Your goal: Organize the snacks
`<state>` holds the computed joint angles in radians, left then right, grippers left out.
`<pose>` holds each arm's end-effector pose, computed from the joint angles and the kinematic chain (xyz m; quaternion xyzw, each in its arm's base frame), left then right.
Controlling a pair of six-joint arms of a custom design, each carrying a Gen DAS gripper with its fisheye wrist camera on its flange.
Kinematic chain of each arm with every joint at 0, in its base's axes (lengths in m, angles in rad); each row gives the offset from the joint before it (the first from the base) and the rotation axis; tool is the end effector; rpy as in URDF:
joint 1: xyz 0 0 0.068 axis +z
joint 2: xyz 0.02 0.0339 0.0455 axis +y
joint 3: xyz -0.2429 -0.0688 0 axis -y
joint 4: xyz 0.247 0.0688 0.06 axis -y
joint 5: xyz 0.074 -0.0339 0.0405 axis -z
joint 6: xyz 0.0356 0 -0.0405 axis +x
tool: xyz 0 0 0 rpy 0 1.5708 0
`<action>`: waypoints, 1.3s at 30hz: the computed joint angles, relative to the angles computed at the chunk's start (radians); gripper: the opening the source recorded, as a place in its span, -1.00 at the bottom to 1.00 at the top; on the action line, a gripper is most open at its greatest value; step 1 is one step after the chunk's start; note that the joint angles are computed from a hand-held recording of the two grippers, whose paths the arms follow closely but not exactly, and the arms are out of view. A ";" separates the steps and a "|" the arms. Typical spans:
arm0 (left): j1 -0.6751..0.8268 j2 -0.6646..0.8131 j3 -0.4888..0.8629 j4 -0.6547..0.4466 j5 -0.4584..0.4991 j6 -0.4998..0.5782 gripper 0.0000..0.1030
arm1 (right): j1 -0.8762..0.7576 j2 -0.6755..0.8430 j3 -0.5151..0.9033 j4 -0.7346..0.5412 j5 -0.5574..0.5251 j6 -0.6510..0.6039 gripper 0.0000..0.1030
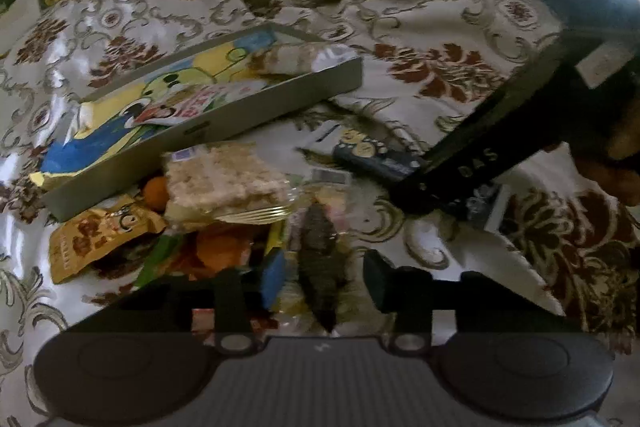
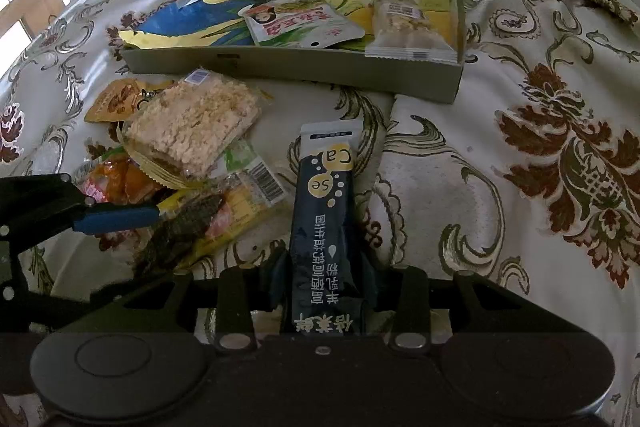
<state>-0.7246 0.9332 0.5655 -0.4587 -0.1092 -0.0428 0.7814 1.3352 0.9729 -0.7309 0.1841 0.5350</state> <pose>0.1535 -0.1307 0.1954 0.2923 0.8833 -0.0888 0.3557 0.1932 0.1825 0.2215 -0.0973 0.9628 0.0734 0.2410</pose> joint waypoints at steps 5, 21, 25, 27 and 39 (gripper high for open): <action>0.019 0.010 0.013 -0.014 0.016 -0.010 -0.12 | 0.003 0.002 0.001 0.001 0.007 -0.004 -0.21; -0.024 0.035 0.012 -0.004 -0.046 -0.011 -0.02 | 0.017 0.008 0.005 0.005 0.022 -0.007 -0.21; -0.036 0.023 0.006 -0.004 -0.054 -0.007 -0.22 | 0.019 0.005 0.002 0.008 0.024 -0.010 -0.21; -0.042 0.020 0.006 -0.006 -0.061 -0.005 -0.25 | 0.020 0.002 0.000 0.009 0.024 -0.012 -0.21; -0.054 0.019 0.007 -0.014 -0.070 -0.015 -0.26 | 0.023 -0.003 -0.004 0.013 0.024 -0.014 -0.21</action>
